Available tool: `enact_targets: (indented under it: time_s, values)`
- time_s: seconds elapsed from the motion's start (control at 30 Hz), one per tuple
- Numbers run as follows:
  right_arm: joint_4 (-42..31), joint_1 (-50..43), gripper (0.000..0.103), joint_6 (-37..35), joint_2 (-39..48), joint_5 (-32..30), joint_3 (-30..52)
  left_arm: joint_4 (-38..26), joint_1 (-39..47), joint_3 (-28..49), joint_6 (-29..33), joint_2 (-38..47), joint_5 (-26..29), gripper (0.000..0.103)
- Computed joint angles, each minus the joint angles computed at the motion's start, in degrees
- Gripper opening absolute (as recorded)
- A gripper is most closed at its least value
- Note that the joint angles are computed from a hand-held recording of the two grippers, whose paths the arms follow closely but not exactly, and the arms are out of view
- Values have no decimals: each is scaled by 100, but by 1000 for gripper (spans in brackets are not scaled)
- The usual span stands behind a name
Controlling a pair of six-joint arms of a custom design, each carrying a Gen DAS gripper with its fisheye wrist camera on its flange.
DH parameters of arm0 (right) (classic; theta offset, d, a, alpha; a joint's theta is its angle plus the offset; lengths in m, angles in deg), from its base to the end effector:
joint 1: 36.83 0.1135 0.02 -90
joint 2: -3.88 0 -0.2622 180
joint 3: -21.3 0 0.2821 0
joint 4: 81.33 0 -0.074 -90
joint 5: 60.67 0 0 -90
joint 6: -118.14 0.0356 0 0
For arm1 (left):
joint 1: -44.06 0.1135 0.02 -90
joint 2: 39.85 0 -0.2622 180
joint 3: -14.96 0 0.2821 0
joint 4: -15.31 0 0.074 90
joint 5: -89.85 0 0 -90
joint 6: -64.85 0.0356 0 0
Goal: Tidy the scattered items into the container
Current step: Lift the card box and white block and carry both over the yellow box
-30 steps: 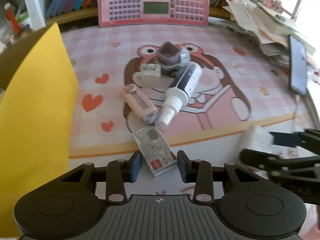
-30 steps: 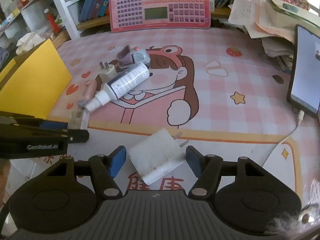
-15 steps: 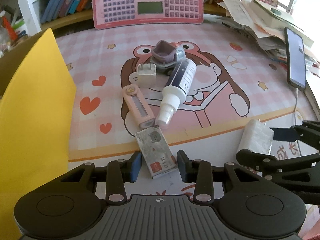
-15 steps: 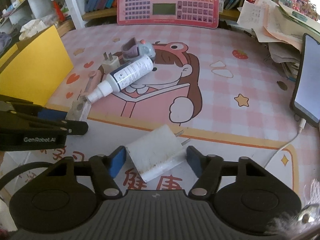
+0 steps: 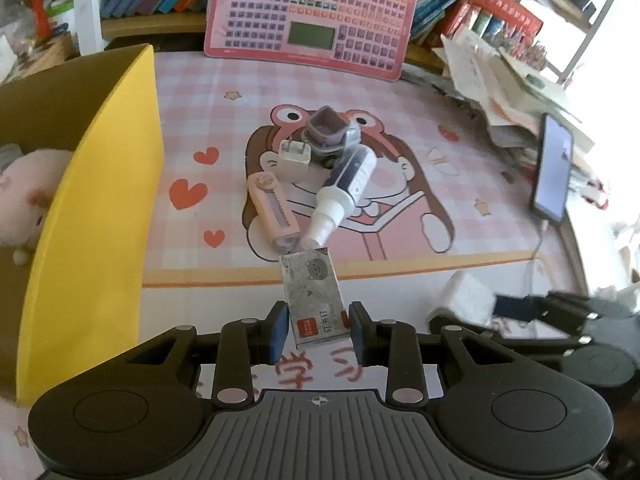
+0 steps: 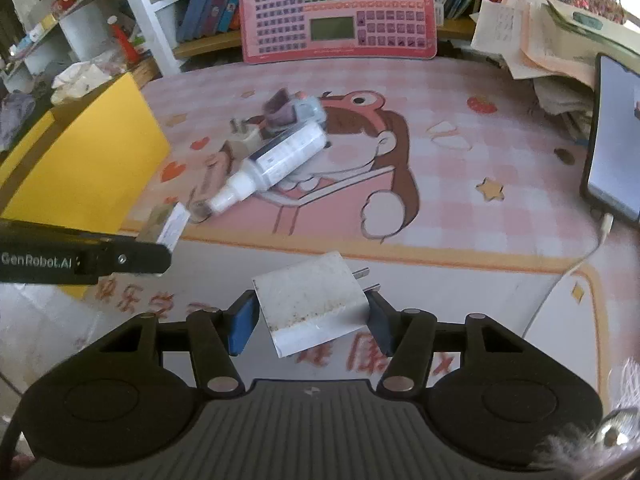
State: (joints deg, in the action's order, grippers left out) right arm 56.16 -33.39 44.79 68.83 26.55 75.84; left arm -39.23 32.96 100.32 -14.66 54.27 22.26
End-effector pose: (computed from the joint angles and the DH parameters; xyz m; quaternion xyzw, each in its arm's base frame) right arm 0.2519 0.0169 0.2127 0.1014 0.9424 0.0781 0.3090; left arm 0.3562 -0.0837 0.2365 0.2228 0.9291 -0.1903 0.2255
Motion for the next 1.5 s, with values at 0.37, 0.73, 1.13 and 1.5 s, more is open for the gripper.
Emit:
enact_targets:
  time_s: [0.37, 0.73, 1.13, 1.5]
  values:
    - [-725, 642, 56, 345, -473, 119, 145, -376, 461, -444, 123, -591, 660, 31]
    - [-1165, 1464, 56, 819, -722, 996, 216, -444, 882, -712, 540, -914, 1313, 31]
    - [-1839, 3138, 56, 2358, -403, 2455, 780, -1554, 1794, -393, 2191, -807, 2151, 31]
    - [-2456, 4723, 56, 3995, 912, 3311, 1903, -3428, 3101, 624, 4390, 75, 2457, 31]
